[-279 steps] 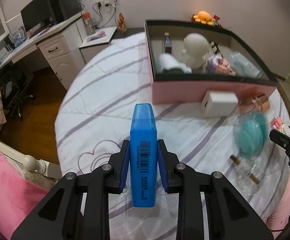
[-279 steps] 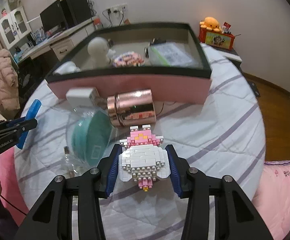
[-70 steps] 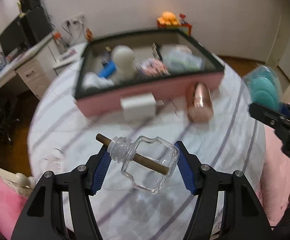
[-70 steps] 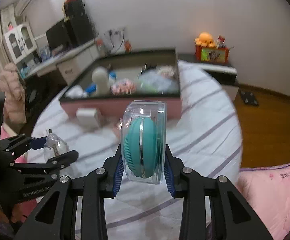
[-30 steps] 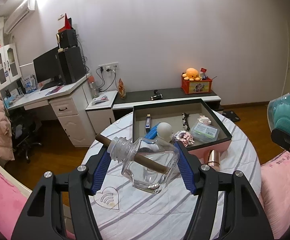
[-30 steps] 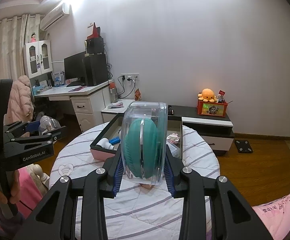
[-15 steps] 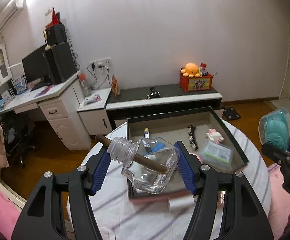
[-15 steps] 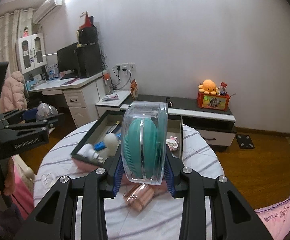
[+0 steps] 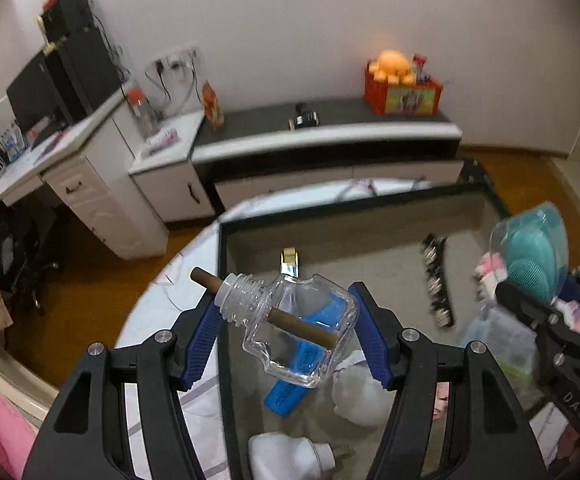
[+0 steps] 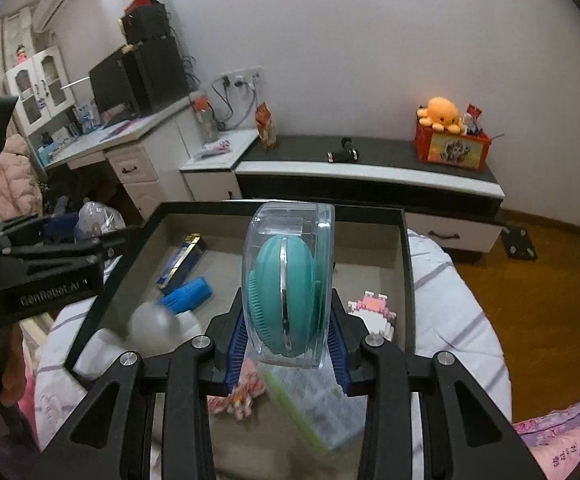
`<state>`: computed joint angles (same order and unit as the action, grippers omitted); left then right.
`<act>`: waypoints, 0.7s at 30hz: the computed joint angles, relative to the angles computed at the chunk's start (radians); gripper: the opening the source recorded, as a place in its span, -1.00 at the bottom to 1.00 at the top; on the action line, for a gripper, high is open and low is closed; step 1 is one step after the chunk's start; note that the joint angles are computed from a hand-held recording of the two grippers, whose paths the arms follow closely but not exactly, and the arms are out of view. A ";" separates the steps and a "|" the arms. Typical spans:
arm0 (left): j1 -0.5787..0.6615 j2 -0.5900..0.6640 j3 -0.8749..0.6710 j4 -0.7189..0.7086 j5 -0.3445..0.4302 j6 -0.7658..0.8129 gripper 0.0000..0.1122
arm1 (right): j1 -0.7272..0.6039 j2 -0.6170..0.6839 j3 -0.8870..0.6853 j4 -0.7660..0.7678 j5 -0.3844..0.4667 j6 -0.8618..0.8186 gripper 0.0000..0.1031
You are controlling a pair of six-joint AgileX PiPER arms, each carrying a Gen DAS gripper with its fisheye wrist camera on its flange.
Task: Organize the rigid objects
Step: 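Open both grippers to drop the bottle and brush case into the tray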
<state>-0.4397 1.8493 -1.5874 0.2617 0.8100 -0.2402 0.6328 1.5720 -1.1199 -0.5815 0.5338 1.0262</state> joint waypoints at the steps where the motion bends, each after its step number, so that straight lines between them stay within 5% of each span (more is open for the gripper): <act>1: 0.002 0.024 -0.017 -0.011 0.011 0.010 0.15 | -0.009 0.023 -0.009 0.004 -0.002 -0.006 -0.29; 4: -0.004 0.064 -0.046 0.004 0.030 -0.001 0.16 | -0.038 0.050 -0.011 0.078 -0.038 -0.069 -0.29; 6: -0.007 0.082 -0.069 -0.004 0.057 0.006 0.34 | -0.059 0.063 -0.013 0.140 -0.058 -0.124 -0.28; 8: -0.002 0.090 -0.081 -0.011 0.075 -0.003 0.70 | -0.073 0.072 -0.022 0.179 -0.062 -0.159 0.05; 11: -0.006 0.090 -0.078 0.023 0.081 -0.026 0.73 | -0.058 0.051 -0.007 0.085 -0.063 -0.070 0.54; 14: 0.003 0.084 -0.072 -0.004 0.081 -0.014 0.73 | -0.026 0.030 -0.002 -0.054 -0.024 0.050 0.54; 21: -0.010 0.061 -0.056 0.030 0.080 -0.038 0.78 | -0.045 0.021 -0.008 0.012 -0.017 0.003 0.54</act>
